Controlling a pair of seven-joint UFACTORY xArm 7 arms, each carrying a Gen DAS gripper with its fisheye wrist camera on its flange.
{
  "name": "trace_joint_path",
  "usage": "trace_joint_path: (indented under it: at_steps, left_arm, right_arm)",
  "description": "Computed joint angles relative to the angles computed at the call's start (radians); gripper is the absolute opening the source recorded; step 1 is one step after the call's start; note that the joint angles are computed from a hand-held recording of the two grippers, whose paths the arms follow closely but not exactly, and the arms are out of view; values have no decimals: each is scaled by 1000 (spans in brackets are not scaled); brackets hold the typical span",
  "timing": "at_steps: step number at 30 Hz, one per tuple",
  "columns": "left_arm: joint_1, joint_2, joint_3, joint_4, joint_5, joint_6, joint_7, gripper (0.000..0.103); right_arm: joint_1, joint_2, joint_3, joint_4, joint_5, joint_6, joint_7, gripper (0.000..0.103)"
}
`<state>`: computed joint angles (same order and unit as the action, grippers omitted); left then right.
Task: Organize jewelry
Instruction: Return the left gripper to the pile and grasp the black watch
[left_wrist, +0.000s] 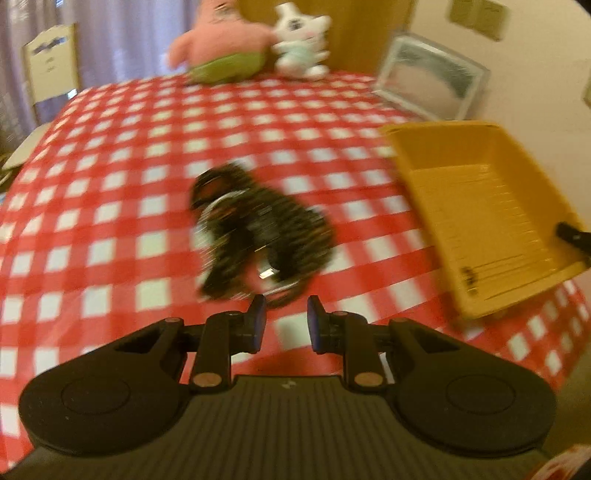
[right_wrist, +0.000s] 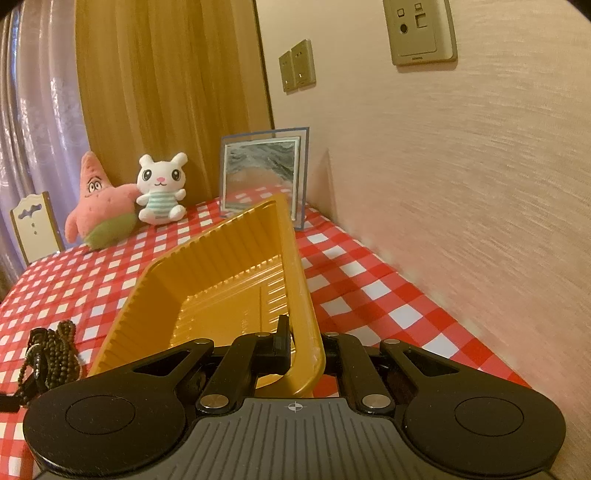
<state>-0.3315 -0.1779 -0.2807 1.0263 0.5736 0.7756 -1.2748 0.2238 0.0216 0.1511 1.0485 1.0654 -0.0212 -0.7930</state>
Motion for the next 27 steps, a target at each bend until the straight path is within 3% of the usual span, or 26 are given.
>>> trace_joint_path:
  at_steps: [6, 11, 18, 27]
  left_arm:
    - [15, -48, -5, -58, -38, 16, -60, 21]
    - [20, -37, -5, -46, -48, -1, -51, 22]
    - [21, 41, -5, 32, 57, -2, -24, 30]
    - [-16, 163, 60, 134, 148, -2, -32, 30]
  right_arm:
    - [0, -2, -2, -5, -27, 1, 28, 6]
    - [0, -3, -4, -7, -37, 3, 40, 6]
    - [4, -7, -8, -16, -81, 4, 88, 6]
    - [5, -5, -9, -22, -121, -5, 134, 6]
